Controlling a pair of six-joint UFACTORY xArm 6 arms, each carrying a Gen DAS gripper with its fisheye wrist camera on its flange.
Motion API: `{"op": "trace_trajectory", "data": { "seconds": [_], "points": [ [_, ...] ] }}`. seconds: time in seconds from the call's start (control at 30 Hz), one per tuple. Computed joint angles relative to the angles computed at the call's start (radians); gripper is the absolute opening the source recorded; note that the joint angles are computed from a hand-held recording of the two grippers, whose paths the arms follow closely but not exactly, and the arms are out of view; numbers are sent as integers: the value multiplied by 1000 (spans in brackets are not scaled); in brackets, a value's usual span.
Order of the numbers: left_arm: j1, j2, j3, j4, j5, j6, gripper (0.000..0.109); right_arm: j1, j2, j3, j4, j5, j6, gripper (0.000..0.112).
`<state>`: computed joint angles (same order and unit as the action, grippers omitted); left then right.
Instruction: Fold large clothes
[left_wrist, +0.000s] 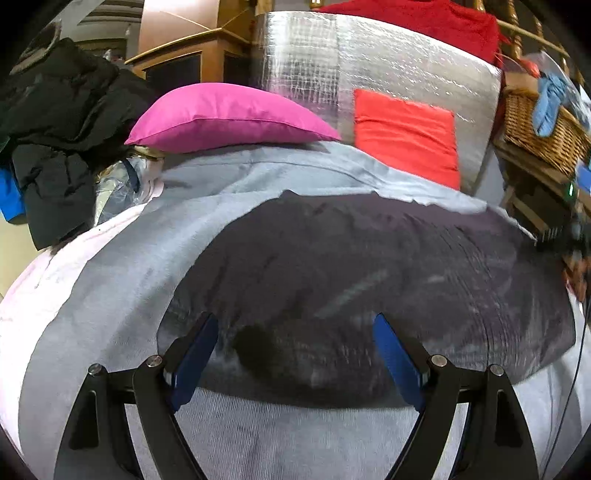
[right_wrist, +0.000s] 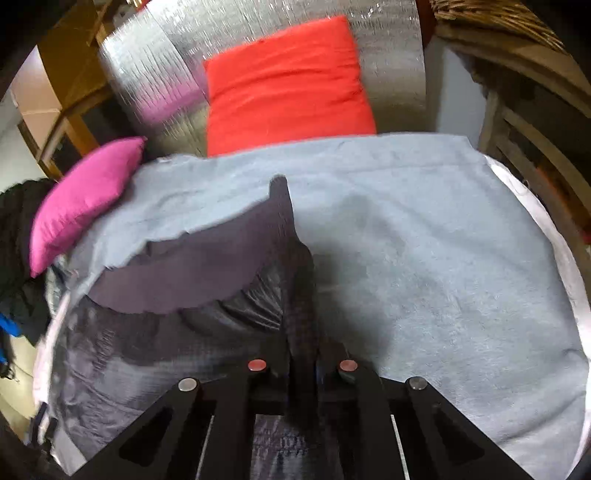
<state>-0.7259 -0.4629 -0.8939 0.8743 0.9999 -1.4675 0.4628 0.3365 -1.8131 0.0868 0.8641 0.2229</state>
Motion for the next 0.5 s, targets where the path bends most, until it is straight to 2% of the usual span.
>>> {"op": "trace_trajectory", "data": {
  "seconds": [0.07,0.1,0.13,0.17,0.23,0.27,0.3,0.4,0.5],
  "points": [
    [35,58,-40,-27,-39,40,86,13,37,-11,-63,26,46,10],
    [64,104,-69,-67,-77,97,86,11,44,-4,-47,23,60,12],
    [82,148,-95,-103,-88,151,86,8,42,20,-19,3,80,16],
    [89,195,-129,-128,-60,199,87,8,30,44,-19,-22,111,19],
    [85,243,-161,-121,-17,229,90,13,-9,81,-64,-31,179,37],
    [78,246,-171,-114,-3,232,89,21,-23,82,-109,-9,210,66],
    [75,242,-181,-130,11,241,89,32,-54,97,-178,11,253,76],
    [62,195,-175,-124,4,182,89,68,-192,217,-299,-22,306,76],
    [18,187,-206,-63,40,121,89,113,-315,339,-314,-110,322,76]
  ]
}}
